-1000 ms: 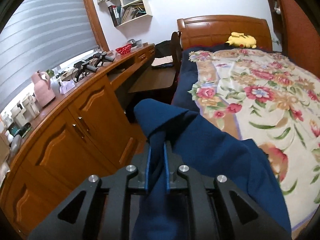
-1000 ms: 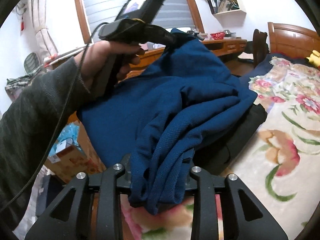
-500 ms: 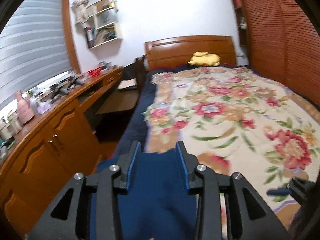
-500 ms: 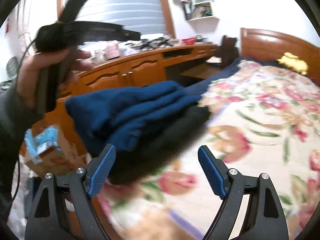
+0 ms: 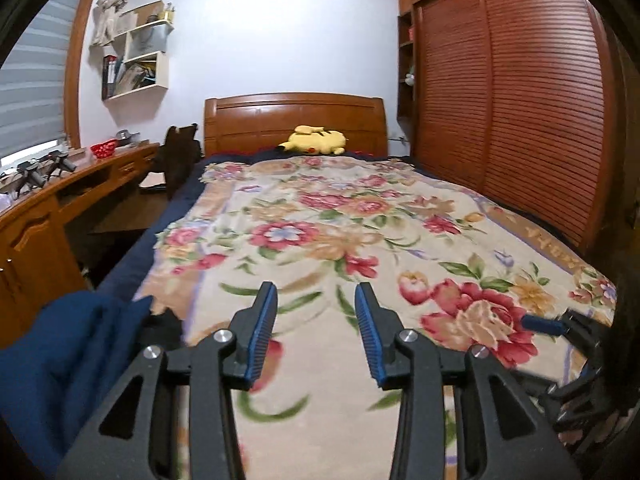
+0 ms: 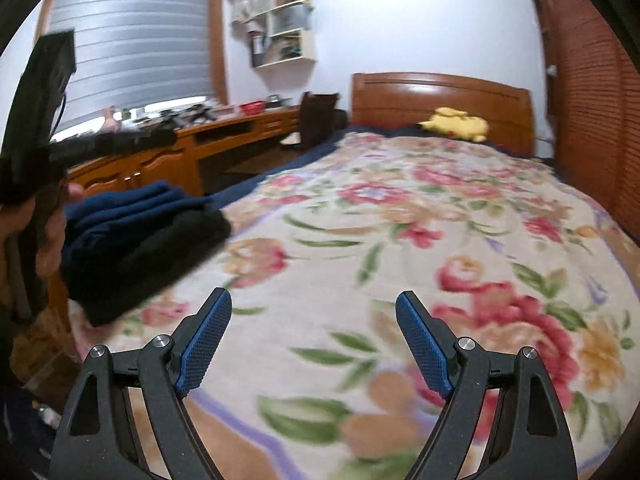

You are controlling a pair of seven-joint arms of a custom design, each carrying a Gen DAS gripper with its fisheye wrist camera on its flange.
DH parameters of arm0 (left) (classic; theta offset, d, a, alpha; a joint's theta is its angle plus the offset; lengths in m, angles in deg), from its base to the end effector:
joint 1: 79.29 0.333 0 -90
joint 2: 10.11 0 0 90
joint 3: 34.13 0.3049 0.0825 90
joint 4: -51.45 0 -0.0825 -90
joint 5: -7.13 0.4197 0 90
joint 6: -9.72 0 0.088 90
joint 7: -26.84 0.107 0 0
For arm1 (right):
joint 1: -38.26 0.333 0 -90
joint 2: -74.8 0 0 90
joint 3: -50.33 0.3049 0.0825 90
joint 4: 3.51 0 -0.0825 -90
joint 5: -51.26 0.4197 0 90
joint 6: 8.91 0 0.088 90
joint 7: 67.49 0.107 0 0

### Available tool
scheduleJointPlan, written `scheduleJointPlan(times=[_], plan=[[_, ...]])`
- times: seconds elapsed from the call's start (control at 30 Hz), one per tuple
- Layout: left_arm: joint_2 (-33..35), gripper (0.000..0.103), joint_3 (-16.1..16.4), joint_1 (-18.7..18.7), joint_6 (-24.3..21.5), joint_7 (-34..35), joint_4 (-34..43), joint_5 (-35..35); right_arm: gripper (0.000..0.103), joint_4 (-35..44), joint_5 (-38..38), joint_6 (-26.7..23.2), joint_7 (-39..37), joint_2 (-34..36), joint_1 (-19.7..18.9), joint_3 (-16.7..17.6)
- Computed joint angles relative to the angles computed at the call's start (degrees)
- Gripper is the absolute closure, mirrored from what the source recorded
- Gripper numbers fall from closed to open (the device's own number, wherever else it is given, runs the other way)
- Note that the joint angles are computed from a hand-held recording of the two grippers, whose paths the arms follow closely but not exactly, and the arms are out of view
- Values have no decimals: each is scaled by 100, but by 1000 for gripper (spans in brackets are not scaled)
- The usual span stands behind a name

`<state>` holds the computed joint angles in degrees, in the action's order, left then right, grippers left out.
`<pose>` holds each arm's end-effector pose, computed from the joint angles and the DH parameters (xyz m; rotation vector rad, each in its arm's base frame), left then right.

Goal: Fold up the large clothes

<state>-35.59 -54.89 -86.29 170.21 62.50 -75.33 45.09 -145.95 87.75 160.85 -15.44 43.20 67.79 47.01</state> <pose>0.4295 -0.2925 0.6323 -1.4702 1.6332 -1.0688 0.4364 0.1664 0.5698 -1.8465 1.0416 -0.5499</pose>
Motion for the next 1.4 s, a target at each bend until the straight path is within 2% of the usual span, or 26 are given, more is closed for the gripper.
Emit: scheduleJointPlan(times=[0.13, 0.37, 0.53, 0.63, 0.77, 0.9, 1.1, 1.23, 1.4], plan=[[305, 64, -419, 210, -24, -542, 250, 478, 17, -193, -88, 53, -18, -206, -260, -148], [875, 64, -752, 59, -477, -1359, 724, 1488, 17, -395, -258, 260, -67, -383, -559, -263], [1175, 64, -909, -150, -876, -2134, 907, 2291, 17, -569, -384, 586, -104, -497, -591, -367], [1340, 64, -883, -332, -946, -2499, 953, 2640, 17, -683, -446, 819, -118, -550, -526, -501], [1647, 64, -870, -618, -1354, -2950, 1121, 2980, 17, -854, -559, 1119, -141, -631, -396, -726], [1820, 64, -707, -899, -1454, -3303, 1188, 3234, 17, -1029, -688, 1422, -126, -720, -216, -975], [1991, 64, -409, -1318, -1749, -3628, 1156, 3550, 17, -1281, -1034, 1905, -17, -794, 183, -1538], [2025, 64, -163, -1500, -1668, -3763, 1064, 3595, 17, -1297, -1286, 1887, 147, -615, 147, -1648], [2018, 64, -56, -1567, -1624, -3823, 992, 3593, 17, -1343, -1509, 2049, 327, -531, 126, -1707]])
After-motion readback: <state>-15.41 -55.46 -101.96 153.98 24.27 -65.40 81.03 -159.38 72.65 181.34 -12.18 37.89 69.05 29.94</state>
